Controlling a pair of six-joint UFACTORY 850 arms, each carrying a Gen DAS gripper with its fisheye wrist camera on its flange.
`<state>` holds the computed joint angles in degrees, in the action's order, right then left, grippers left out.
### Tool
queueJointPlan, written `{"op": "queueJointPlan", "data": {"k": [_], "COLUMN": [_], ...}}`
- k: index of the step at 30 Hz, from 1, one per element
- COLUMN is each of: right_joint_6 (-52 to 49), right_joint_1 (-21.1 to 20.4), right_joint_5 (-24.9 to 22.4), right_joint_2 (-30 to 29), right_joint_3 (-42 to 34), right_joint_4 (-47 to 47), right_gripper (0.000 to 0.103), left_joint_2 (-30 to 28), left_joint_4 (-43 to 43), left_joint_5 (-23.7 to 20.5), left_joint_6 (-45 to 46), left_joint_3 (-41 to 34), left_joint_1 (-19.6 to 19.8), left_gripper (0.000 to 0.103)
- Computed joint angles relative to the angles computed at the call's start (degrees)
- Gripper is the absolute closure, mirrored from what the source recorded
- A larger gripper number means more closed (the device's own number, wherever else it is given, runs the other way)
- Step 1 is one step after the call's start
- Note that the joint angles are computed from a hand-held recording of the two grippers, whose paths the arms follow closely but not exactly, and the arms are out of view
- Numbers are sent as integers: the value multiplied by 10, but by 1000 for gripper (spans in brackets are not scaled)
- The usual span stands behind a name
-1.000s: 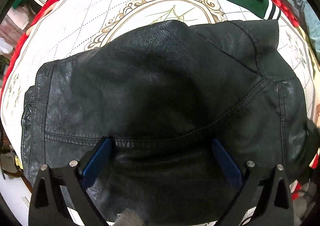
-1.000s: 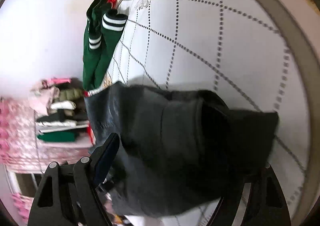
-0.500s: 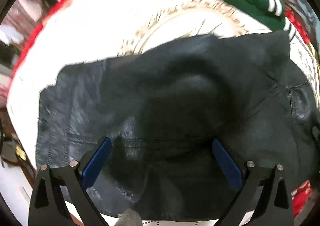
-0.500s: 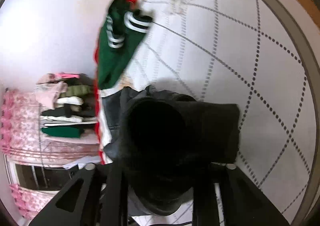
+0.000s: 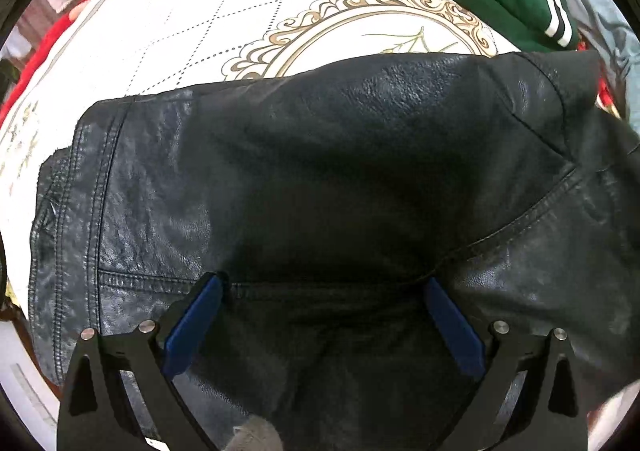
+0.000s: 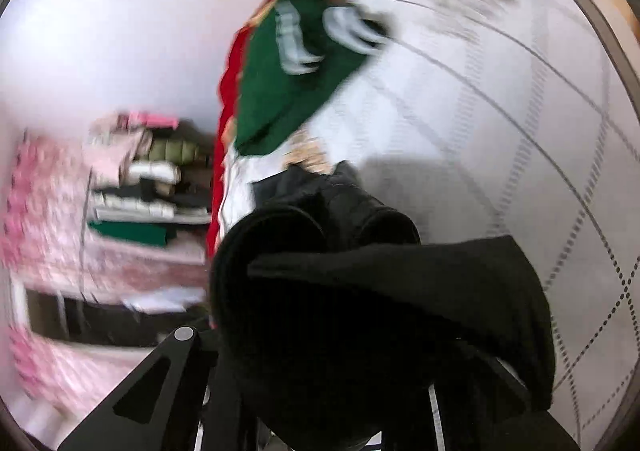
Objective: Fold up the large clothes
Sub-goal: 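Grasp the folded black jacket with both tools and lift it off the cover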
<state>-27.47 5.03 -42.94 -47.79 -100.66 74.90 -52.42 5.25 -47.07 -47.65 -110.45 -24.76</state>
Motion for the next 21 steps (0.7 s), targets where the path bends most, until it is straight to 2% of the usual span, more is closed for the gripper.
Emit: {"op": "queueJointPlan", "data": {"k": [3, 7, 11, 14, 17, 20, 21], "right_joint_6": [34, 79, 123, 145, 160, 170, 175], "right_joint_1": [32, 70, 111, 143, 183, 223, 241], "right_joint_5": [10, 18, 5, -23, -58, -101, -121], "right_joint_2": [14, 30, 34, 17, -8, -57, -81], "right_joint_3": [-38, -69, -112, -162, -217, -297, -334], "right_joint_4": [-87, -188, -275, -329, -366, -385, -391], "right_gripper": [85, 85, 85, 85, 85, 85, 85], "left_joint_2": [40, 88, 206, 292, 366, 435, 439], "left_joint_4": [-30, -100, -42, 18, 72, 120, 132], "left_joint_5": [42, 73, 127, 129, 112, 93, 89], "left_joint_6": [17, 37, -45, -130, -218, -291, -315], "left_joint_3": [64, 123, 246, 330, 400, 467, 473], "left_joint_1": [12, 36, 56, 76, 90, 101, 99], "left_gripper": [0, 0, 0, 0, 0, 0, 0]}}
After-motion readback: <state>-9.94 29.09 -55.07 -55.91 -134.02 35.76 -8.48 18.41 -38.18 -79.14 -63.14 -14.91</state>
